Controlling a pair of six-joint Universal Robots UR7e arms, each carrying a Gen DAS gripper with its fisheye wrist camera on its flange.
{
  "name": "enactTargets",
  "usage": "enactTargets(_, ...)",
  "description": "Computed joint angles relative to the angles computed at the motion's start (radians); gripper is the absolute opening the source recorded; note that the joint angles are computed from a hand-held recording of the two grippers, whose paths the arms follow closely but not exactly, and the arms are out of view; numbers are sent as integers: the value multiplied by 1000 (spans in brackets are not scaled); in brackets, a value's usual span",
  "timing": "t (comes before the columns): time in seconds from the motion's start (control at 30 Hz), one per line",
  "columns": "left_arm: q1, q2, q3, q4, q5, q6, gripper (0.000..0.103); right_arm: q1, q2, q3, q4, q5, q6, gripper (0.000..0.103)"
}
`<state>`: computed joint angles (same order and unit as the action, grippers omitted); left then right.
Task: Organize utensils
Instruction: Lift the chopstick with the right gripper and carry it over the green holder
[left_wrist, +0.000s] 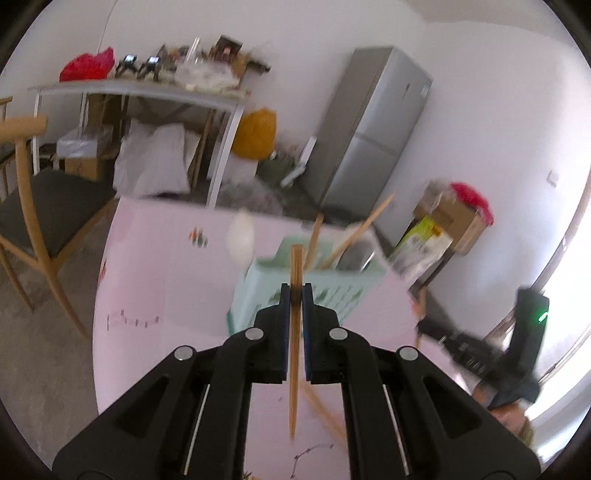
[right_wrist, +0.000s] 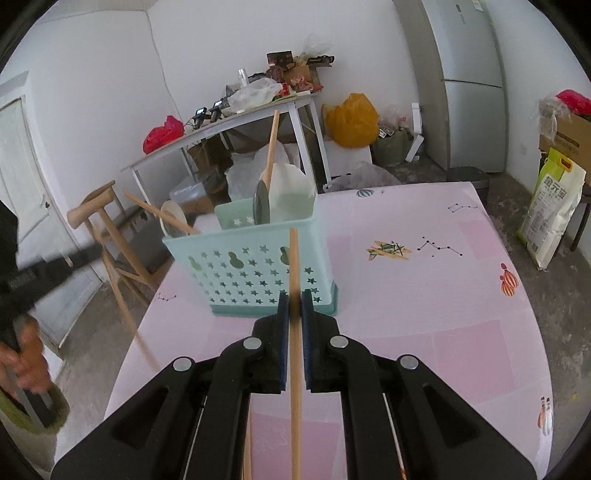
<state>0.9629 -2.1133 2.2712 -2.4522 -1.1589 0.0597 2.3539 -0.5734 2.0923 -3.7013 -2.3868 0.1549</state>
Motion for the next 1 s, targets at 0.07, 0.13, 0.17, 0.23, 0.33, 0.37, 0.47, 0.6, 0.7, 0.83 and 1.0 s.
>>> enactTargets(0.07, -23, 2, -10, -32, -6, 10, 5, -1, -2, 3, 3, 6, 9, 7)
enactTargets(0.13, -49, 15, -22, -60, -4, 18, 5, -3, -3, 6, 0, 7, 11, 7)
enactTargets(0.17, -64, 22, -30, -83, -7, 29, 5, -3, -4, 7, -1, 7, 13, 7)
enactTargets(0.23, -86, 39, -45, -116, -18, 45, 5, -5, -6, 9, -5, 7, 14, 7)
enactTargets(0.33, -109, 70, -67, -169, -38, 67, 5, -7, -4, 12, -13, 7, 19, 7)
enactTargets(0.37, -114, 77, -72, -182, -40, 74, 5, -8, -6, 14, -13, 8, 22, 7)
enactTargets(0.47, -138, 122, -86, -271, -25, 113, 5, -10, -7, 20, -19, 8, 23, 7)
enactTargets(0.6, -137, 180, -99, -382, -20, 150, 4, -11, -7, 22, -20, 10, 21, 7)
enactTargets(0.7, -132, 237, -100, -492, 3, 212, 5, -9, -7, 20, -19, 9, 19, 7)
enactTargets(0.83, -87, 323, -108, -561, 11, 244, 4, -8, -5, 16, -20, 8, 20, 7)
enactTargets(1.0, -22, 398, -91, -615, 9, 252, 4, -10, -11, 19, -13, 12, 25, 7)
